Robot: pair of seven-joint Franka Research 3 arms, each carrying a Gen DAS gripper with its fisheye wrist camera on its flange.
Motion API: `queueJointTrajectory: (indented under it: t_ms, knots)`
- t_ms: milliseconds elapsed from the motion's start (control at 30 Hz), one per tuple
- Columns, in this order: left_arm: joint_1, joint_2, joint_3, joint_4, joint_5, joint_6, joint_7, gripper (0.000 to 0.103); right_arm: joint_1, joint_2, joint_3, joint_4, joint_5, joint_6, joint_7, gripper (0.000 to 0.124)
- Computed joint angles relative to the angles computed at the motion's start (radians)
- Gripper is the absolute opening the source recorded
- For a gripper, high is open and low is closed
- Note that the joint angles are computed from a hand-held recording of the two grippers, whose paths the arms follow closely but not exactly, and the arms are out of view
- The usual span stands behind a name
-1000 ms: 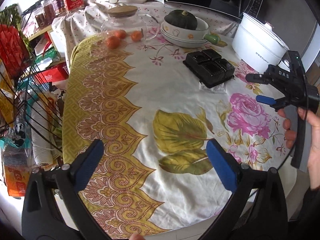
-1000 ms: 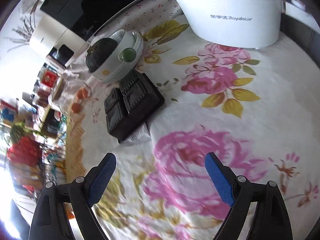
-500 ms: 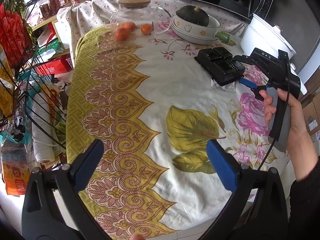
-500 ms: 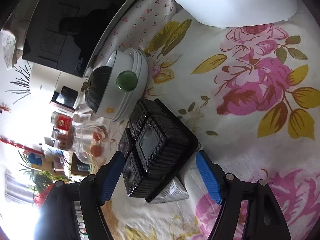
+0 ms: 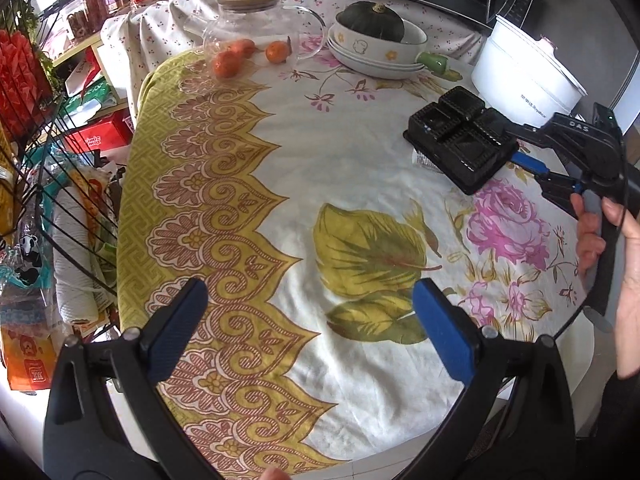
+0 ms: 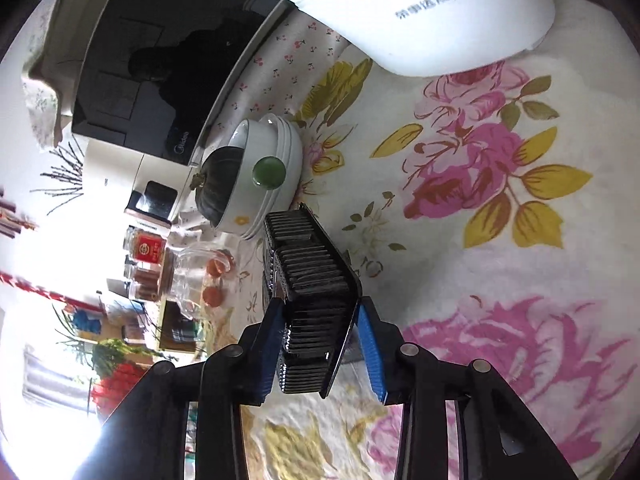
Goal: Collect trash
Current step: 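Grasp the black plastic tray with the right tool while the left tool grasps a white wrapper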
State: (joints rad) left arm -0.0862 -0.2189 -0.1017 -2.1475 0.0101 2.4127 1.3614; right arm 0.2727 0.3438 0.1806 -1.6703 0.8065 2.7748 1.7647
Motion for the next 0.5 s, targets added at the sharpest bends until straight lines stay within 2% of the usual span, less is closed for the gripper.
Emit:
queueJointTrajectory:
  t_ms: [133, 300, 400, 500]
  knots:
    - [-0.008, -0.004, -0.009, -0.004, 0.008, 0.001, 0.002, 0.102, 0.001, -0.146, -0.028, -0.135, -0.057, -0.034, -0.042, 0.037]
    - [-0.020, -0.011, -0.018, -0.012, 0.015, 0.011, -0.003, 0.102, 0.015, -0.327, -0.065, -0.297, -0.076, -0.029, -0.083, 0.035]
    - [-0.034, -0.003, -0.013, -0.008, -0.019, 0.009, 0.008, 0.102, 0.023, -0.426, -0.084, -0.392, -0.141, -0.014, -0.052, 0.035]
    - [-0.050, 0.024, -0.012, 0.011, -0.065, 0.016, 0.041, 0.102, 0.014, -0.521, -0.088, -0.486, -0.246, -0.021, 0.031, 0.035]
